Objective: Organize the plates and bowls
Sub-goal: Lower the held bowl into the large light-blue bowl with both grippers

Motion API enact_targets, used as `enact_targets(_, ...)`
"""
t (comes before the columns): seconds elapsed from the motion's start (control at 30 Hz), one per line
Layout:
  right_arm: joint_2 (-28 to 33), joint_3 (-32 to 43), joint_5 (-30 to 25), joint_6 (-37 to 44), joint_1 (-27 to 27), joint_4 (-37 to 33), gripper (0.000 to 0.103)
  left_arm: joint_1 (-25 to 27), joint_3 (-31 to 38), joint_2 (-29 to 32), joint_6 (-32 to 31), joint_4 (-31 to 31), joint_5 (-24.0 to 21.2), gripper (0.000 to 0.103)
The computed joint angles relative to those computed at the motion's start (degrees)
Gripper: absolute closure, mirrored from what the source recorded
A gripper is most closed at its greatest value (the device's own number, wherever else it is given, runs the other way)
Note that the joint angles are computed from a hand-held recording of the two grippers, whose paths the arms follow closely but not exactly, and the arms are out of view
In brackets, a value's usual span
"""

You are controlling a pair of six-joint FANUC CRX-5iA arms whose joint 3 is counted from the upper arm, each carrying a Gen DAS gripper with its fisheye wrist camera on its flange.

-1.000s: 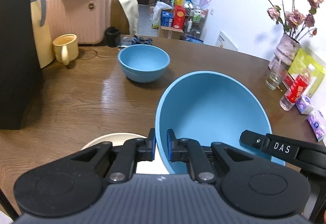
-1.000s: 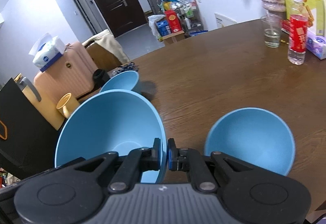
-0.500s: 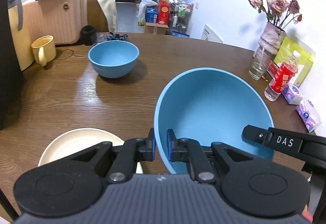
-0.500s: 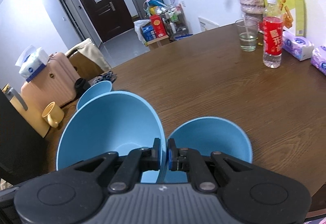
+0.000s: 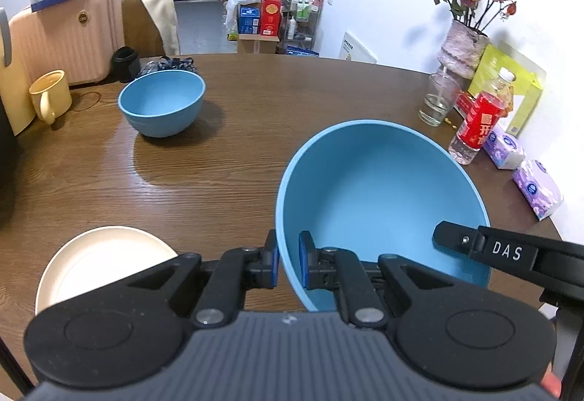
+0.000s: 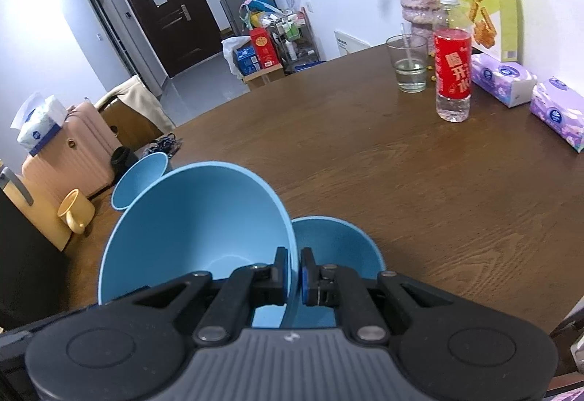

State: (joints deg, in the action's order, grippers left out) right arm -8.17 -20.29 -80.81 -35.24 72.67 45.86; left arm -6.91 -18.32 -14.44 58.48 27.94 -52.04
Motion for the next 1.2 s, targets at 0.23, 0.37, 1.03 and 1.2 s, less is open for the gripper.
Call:
enact_targets(0.23,-2.07,-2.32,-0.26,-1.02,0.31,-0.86,0.096,-2.87,0.58,0.9,2.71,-2.26,0.7,0.092)
enact_targets(0.37,-2.84,-3.49,0.48,-1.13,0.0,-1.54,0.096,-4.29,1.25,1.89,4.53,-3.84,0.87,0.092)
enact_targets(1.03,-4.38,-6.05,4.31,5.28,-3.75,-4.92,0.096,-7.96,4.84,7.31,9.93,-8.37,-0.01,0.092)
enact_targets(1.2,-4.08,-6.06,5.74,7.24,-4.91,-6.34,0.096,-8.47,5.87,8.69,11.47,-9.91,-0.75,0.092)
